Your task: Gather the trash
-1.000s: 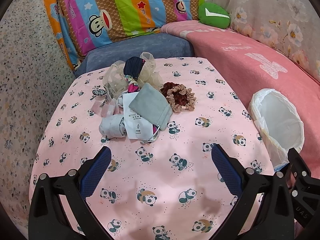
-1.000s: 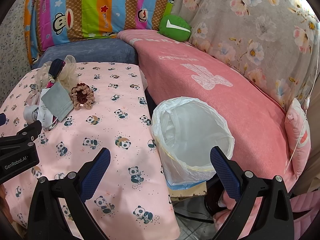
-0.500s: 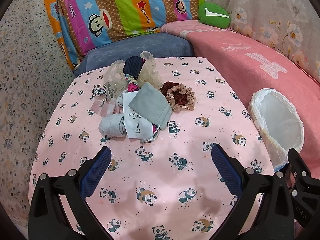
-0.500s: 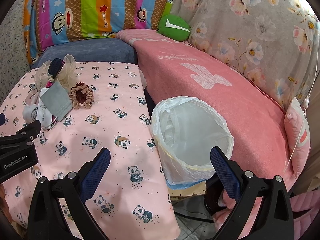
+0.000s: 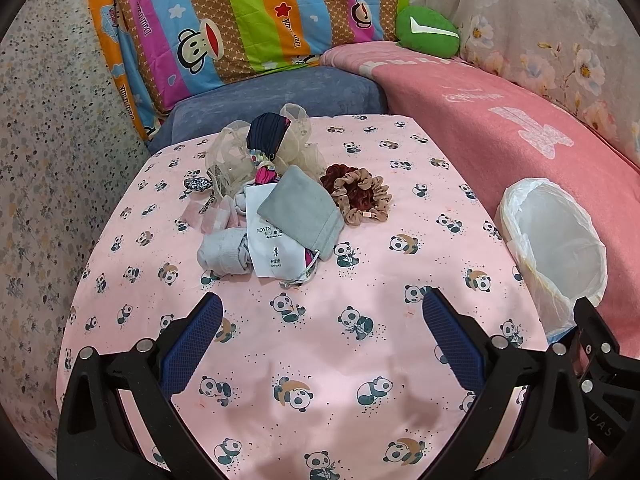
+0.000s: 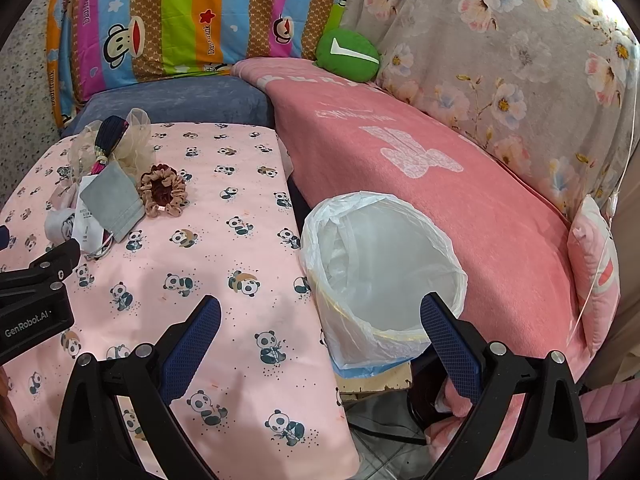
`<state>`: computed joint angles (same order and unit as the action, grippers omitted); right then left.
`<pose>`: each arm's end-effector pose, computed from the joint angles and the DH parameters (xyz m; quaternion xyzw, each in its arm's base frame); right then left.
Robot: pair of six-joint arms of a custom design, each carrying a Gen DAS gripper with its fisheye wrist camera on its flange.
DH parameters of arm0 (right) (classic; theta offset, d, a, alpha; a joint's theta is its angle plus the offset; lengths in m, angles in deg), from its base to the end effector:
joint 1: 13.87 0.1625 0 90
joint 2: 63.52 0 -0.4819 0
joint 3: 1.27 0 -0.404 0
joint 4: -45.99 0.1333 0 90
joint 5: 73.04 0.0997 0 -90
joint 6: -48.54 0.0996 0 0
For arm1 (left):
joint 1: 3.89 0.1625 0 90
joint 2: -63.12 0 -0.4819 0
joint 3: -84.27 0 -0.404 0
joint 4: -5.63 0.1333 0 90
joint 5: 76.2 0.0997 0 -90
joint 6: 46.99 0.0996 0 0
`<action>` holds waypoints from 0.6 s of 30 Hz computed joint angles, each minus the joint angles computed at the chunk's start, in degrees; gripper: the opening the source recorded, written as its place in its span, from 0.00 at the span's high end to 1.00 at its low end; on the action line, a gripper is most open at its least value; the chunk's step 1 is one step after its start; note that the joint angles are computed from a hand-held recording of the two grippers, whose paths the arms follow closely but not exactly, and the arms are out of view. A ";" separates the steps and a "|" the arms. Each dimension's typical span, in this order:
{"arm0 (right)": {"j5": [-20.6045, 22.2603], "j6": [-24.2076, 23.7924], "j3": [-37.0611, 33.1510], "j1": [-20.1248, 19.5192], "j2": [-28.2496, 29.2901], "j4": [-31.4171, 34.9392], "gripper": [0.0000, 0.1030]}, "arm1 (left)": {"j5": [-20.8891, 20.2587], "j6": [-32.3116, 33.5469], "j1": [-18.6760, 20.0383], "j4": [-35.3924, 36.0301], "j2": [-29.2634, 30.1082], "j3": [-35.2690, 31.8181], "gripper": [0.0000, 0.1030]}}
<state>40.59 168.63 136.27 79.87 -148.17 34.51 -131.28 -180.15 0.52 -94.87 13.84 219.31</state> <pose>0.1122 -0.2845 0.1850 0.3989 -0.8024 0.2674 0.3542 -0.2751 -0.2121 0.0076 -0.1371 0.7652 -0.4174 0.4706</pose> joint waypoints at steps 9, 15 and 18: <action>0.13 0.05 0.03 0.14 0.12 -0.17 0.07 | 0.03 0.09 0.06 -0.14 0.03 -0.02 0.08; 0.16 -0.22 0.01 -0.07 0.06 -0.27 0.07 | 0.02 0.03 0.07 -0.13 0.00 -0.01 0.08; 0.03 -0.34 -0.01 -0.17 0.09 -0.36 0.07 | -0.06 0.03 -0.04 -0.04 -0.09 0.06 0.08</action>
<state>40.62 168.29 136.26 79.70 -148.08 34.14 -131.33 -180.12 0.48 -94.92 13.75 219.37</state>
